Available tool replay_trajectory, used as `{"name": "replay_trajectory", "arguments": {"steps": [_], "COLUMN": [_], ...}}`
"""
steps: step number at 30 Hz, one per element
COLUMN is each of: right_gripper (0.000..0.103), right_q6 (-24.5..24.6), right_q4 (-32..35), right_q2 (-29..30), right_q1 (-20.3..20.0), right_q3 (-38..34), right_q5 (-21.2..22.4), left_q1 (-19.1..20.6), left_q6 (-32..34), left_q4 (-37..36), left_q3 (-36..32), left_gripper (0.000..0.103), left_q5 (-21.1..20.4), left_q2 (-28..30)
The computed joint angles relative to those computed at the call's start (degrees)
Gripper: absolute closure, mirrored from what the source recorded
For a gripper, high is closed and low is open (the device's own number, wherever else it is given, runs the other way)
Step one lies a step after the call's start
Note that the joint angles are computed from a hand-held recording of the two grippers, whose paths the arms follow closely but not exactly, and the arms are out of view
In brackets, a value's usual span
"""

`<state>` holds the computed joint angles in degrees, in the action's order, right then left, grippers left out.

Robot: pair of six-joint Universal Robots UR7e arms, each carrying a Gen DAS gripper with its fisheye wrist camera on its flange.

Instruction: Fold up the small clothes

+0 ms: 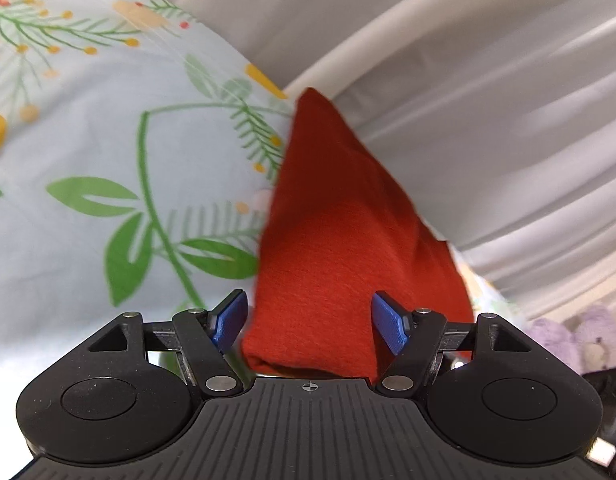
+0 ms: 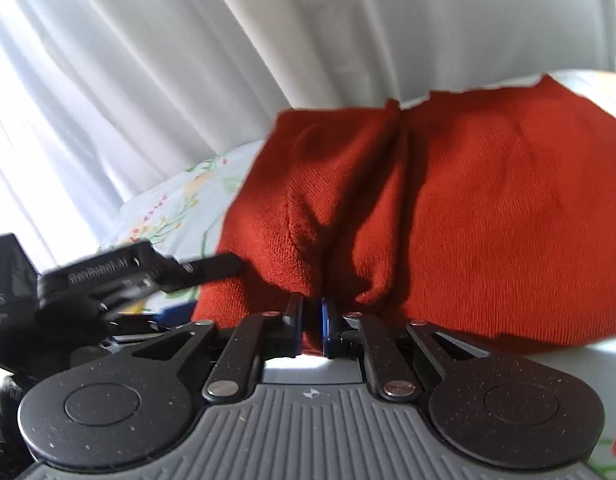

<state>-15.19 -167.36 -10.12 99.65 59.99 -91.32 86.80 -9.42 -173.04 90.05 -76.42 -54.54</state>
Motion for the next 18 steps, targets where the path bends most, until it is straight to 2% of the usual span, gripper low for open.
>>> {"name": "replay_trajectory", "arguments": {"steps": [1, 2, 4, 6, 11, 14, 15, 16, 18], "right_gripper": [0.072, 0.066, 0.062, 0.054, 0.051, 0.051, 0.059, 0.075, 0.088], "right_q6": [2.13, 3.98, 6.19, 9.08, 18.93, 17.48, 16.89, 16.32, 13.43], "right_q4": [-0.2, -0.61, -0.13, 3.65, 16.72, 19.81, 21.85, 22.72, 22.52], "right_q2": [-0.09, 0.15, 1.36, 3.26, 9.22, 12.59, 14.17, 15.09, 15.88], "right_q1": [-0.36, -0.5, -0.49, -1.21, -3.26, -2.45, -2.06, -1.64, -0.62], "right_q3": [-0.55, -1.51, -4.89, -9.93, -24.11, -30.01, -33.1, -34.8, -36.02], "right_q5": [1.0, 0.83, -0.74, 0.27, 7.16, 6.49, 5.58, 4.12, 0.96], "left_q1": [0.06, -0.02, 0.13, 0.33, -0.28, -0.92, -1.15, -1.44, -2.05], "left_q6": [0.01, 0.21, 0.42, 0.4, 3.48, 6.51, 7.24, 7.82, 9.04], "left_q4": [0.07, 0.11, 0.15, 0.1, 0.02, -0.71, -0.76, -0.68, -0.77], "left_q3": [-0.18, -0.37, -0.6, -0.38, 0.4, 1.03, 1.21, 1.48, 1.99], "left_gripper": [0.029, 0.029, 0.028, 0.028, 0.028, 0.026, 0.025, 0.025, 0.025], "left_q5": [-0.56, -0.4, -1.13, -1.92, 1.27, 3.01, 3.58, 4.41, 6.15], "left_q2": [0.05, 0.14, 0.2, -0.03, -0.75, -1.06, -1.16, -1.38, -1.66]}}
